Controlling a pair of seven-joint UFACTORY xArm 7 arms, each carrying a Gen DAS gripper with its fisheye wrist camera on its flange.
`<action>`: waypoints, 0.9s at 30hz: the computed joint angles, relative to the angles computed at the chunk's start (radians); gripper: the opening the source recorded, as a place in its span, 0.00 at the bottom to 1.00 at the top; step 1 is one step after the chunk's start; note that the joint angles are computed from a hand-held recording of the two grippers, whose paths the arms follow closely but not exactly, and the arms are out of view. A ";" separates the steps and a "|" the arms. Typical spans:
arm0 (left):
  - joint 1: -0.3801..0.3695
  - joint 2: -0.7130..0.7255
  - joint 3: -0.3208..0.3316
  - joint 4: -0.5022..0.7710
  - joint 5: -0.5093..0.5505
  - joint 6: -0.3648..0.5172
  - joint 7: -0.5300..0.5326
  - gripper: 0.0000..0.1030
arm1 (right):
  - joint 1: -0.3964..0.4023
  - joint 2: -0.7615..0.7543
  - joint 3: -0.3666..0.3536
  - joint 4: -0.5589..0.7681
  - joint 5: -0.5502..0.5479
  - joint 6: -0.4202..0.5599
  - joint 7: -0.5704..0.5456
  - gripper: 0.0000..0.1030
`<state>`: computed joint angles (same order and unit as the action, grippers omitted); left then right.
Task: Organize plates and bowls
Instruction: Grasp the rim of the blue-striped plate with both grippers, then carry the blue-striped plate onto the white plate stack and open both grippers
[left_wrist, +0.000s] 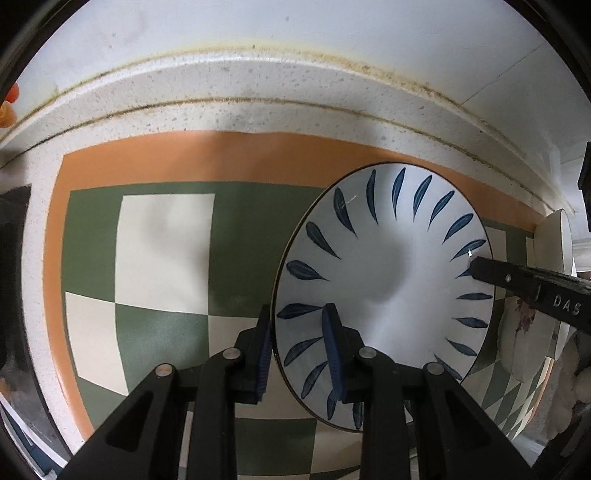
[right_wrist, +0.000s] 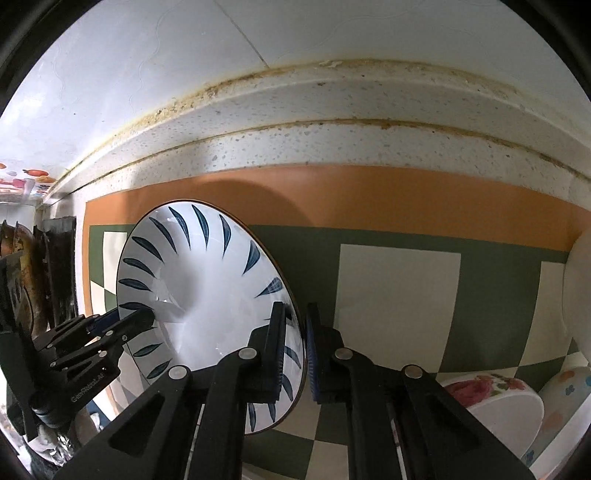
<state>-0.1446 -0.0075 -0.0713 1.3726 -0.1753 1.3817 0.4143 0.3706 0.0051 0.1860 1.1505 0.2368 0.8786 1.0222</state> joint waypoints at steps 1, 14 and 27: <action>0.000 -0.011 0.000 0.000 -0.004 0.008 0.001 0.23 | 0.003 -0.002 0.002 0.003 -0.006 0.004 0.010 0.12; 0.038 -0.145 0.044 0.033 -0.045 0.127 0.080 0.23 | 0.053 -0.096 0.043 0.029 -0.011 0.056 0.116 0.12; 0.070 -0.381 0.095 -0.107 -0.020 0.246 0.181 0.23 | 0.165 -0.230 0.151 -0.007 -0.049 0.059 0.357 0.12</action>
<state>-0.0741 -0.3888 0.0236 1.2659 -0.1955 1.6273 0.5954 0.5353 -0.2245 0.3370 1.1430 0.1882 0.9379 1.3789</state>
